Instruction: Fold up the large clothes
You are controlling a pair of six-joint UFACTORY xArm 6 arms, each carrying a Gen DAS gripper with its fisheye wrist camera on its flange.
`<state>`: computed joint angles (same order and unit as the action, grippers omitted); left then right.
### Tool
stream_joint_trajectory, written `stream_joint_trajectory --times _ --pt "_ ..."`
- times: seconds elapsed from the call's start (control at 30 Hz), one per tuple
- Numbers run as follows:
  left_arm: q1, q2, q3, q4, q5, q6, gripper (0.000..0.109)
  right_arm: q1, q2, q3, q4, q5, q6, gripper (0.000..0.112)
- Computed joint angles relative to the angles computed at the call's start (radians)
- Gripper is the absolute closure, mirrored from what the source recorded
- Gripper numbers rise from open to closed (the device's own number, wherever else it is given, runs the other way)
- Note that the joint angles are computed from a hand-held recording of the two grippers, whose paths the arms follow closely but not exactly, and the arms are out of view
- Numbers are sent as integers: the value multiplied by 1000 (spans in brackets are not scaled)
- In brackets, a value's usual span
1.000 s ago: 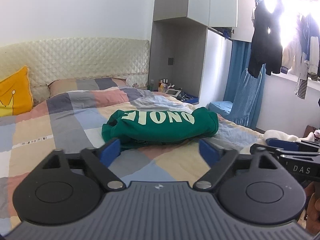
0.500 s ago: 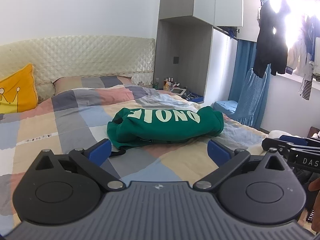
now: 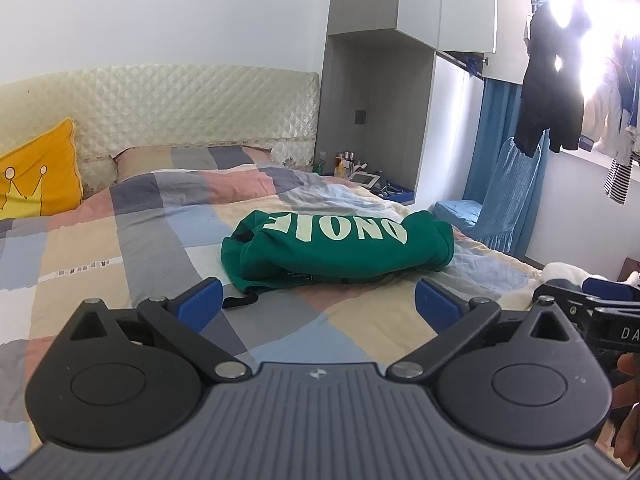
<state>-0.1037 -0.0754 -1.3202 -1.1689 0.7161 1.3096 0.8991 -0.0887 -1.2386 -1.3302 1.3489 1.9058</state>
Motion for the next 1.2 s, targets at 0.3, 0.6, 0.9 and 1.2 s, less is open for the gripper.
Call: stream_joint_trajectory --times 0.3,0.6,0.9,1.2 --pt "-3 -2 4 3 -5 -8 6 6 1 0 -13 4 5 9" --pt "5 4 -4 -1 8 -7 6 17 13 -15 -23 24 3 9" --pt "6 2 -3 0 8 -6 6 27 13 -18 -27 36 9 9" --pt "5 -9 4 -1 10 -9 6 28 5 -14 -23 30 6 9"
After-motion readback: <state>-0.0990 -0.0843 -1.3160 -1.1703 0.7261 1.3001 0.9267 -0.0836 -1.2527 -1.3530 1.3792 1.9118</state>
